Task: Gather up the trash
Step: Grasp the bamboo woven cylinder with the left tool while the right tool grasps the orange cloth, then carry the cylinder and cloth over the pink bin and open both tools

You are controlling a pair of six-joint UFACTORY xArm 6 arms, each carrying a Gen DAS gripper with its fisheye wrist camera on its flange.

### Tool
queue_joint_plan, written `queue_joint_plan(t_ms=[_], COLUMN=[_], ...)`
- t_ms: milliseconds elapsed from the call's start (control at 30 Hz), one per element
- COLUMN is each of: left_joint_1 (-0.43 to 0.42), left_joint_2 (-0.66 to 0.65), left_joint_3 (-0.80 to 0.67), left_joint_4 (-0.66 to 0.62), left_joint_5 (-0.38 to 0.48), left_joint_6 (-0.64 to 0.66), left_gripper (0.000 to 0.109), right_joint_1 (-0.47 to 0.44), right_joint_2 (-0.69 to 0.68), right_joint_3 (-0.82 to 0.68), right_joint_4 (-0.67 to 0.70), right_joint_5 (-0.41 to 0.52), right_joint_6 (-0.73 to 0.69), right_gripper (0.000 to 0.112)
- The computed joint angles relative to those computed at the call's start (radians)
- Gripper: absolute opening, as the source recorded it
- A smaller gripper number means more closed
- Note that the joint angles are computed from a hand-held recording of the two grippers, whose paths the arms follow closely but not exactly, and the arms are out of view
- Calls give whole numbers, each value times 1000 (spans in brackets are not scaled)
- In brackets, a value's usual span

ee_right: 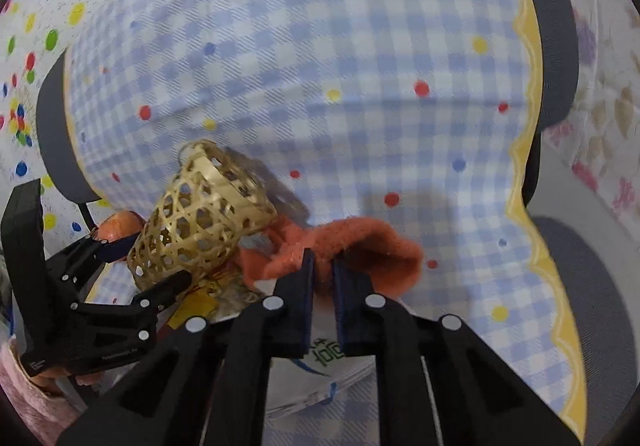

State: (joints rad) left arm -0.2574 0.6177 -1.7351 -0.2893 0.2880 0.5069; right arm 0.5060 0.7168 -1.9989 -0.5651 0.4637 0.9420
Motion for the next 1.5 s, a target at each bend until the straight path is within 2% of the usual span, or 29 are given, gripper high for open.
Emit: queue_joint_plan(t_ms=[133, 200, 267, 567, 700, 800, 967, 1067, 1167, 1300, 1500], left_joint_1=[8, 13, 22, 27, 11, 1, -41, -89, -145, -228, -347], left_joint_2=[-116, -198, -265, -633, -760, -831, -921, -945, -965, -980, -1005], left_joint_3=[132, 216, 286, 653, 781, 846, 963, 1012, 1063, 1096, 1105], left_joint_4=[1, -38, 10, 121, 49, -14, 33, -36, -34, -78, -200], left_joint_5=[-58, -83, -110, -158, -181, -175, -182, -171, -170, -157, -115], left_joint_6=[-26, -14, -74, -269, -240, -197, -270, -236, -247, -211, -108], left_gripper=[78, 78, 78, 78, 78, 78, 78, 78, 78, 78, 78], right_joint_1=[11, 16, 33, 100, 146, 183, 228, 238, 263, 344, 529], right_joint_2=[-121, -182, -249, -519, -653, -743, -824, -865, -925, -1033, -1171], right_joint_3=[100, 150, 195, 454, 584, 675, 817, 902, 981, 1071, 1171], right_joint_4=[-237, -325, -423, -537, -636, -647, -600, -584, -598, -590, -540], right_joint_5=[-14, -21, 0, 17, 45, 99, 164, 157, 185, 322, 626], right_joint_6=[196, 266, 335, 471, 584, 619, 637, 692, 754, 780, 825], right_gripper=[9, 9, 9, 9, 9, 9, 9, 9, 9, 9, 10])
